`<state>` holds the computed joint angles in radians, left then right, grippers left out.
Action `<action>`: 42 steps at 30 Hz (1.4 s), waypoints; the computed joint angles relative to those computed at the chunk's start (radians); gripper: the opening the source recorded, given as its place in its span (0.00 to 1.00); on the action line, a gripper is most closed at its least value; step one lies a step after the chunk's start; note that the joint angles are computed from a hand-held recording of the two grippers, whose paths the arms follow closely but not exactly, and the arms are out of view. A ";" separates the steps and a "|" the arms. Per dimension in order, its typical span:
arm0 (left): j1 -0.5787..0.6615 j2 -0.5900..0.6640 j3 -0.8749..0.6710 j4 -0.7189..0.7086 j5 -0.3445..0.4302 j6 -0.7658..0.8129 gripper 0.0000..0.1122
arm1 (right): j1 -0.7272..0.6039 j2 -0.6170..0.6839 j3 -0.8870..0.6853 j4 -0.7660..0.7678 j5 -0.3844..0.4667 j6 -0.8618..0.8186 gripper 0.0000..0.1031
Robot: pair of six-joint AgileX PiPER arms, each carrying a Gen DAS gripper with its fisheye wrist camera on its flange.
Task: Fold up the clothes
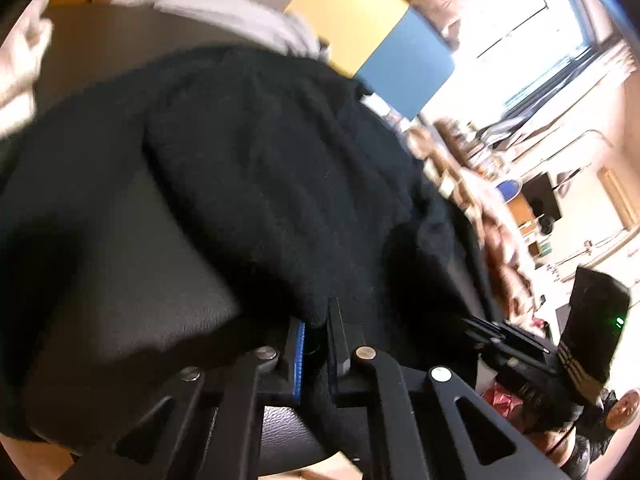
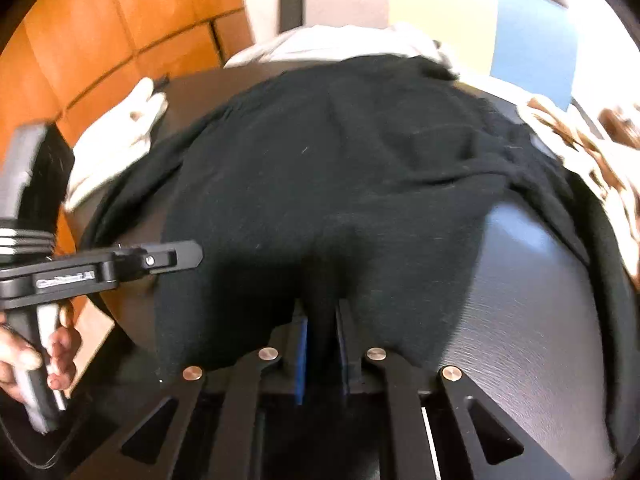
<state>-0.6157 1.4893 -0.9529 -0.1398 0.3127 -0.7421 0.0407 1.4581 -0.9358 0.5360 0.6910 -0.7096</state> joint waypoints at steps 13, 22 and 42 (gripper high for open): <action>0.159 -0.140 0.074 -0.430 0.039 0.403 0.19 | -0.844 -0.034 0.082 0.186 0.293 -0.197 0.27; 0.150 -0.198 0.234 -0.123 0.019 -0.024 0.21 | -0.499 -0.141 0.063 0.223 0.284 -0.233 0.61; 0.189 0.192 -0.206 -0.532 0.085 0.573 0.24 | -0.187 0.085 0.052 -0.111 -0.175 0.056 0.98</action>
<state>-0.4272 1.6812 -1.1586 -0.6718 0.3980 -0.1692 -0.1464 1.5429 -0.8835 0.4246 0.5160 -0.6534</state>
